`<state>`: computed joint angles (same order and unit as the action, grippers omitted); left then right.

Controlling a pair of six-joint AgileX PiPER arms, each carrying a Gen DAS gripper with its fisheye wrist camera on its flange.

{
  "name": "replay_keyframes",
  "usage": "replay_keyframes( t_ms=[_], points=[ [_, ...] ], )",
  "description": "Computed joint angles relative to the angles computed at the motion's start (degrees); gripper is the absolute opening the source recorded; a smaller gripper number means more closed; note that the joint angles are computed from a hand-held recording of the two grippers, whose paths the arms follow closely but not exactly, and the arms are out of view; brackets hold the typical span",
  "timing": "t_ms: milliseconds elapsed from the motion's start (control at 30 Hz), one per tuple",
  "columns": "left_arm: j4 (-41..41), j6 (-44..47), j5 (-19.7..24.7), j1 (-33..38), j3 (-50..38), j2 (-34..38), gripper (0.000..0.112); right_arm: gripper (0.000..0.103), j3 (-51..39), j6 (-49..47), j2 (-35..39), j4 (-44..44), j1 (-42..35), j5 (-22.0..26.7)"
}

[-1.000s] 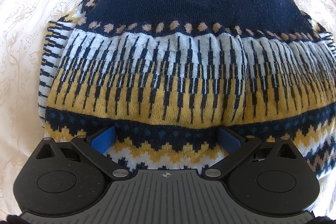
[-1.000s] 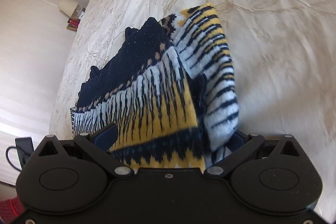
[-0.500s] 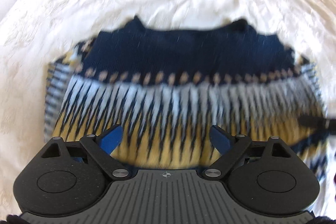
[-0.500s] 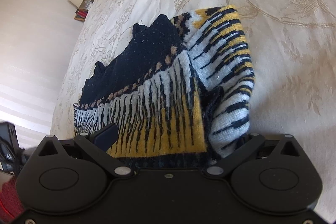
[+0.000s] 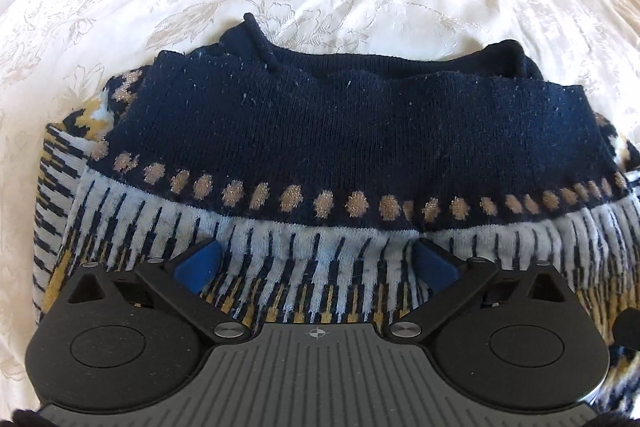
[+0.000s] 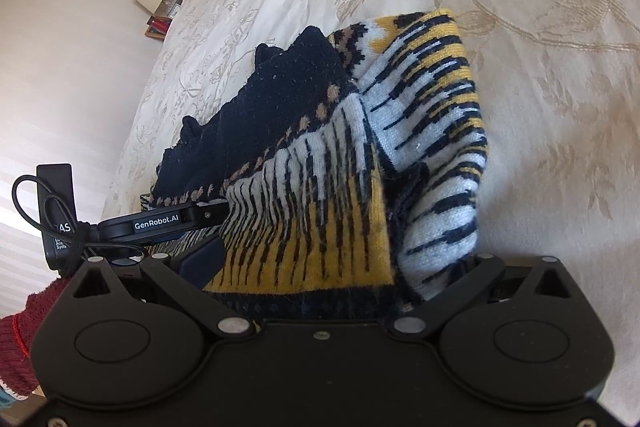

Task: Fold small clothes
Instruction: 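Grasp the sweater side with the right gripper and lift it, then fold the held side over the sweater with the right gripper and release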

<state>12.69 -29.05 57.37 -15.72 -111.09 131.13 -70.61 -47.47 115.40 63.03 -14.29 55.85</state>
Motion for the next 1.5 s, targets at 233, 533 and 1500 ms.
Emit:
replay_keyframes(
  t_ms=[233,533,1500],
  points=[
    [0.64,-0.61,3.00,-0.46,-4.11,2.44,0.103,0.103,-0.69,-0.22,1.38,1.60,-0.43,1.08],
    [-1.44,0.15,5.25,0.16,-2.56,-3.58,0.090,0.103,-4.13,3.86,3.27,-0.11,-1.42,4.33],
    [-16.49,29.23,-7.97,24.49,54.23,-53.96,0.090,0.037,-18.22,55.64,-12.09,-43.23,26.96,-2.00]
  ],
)
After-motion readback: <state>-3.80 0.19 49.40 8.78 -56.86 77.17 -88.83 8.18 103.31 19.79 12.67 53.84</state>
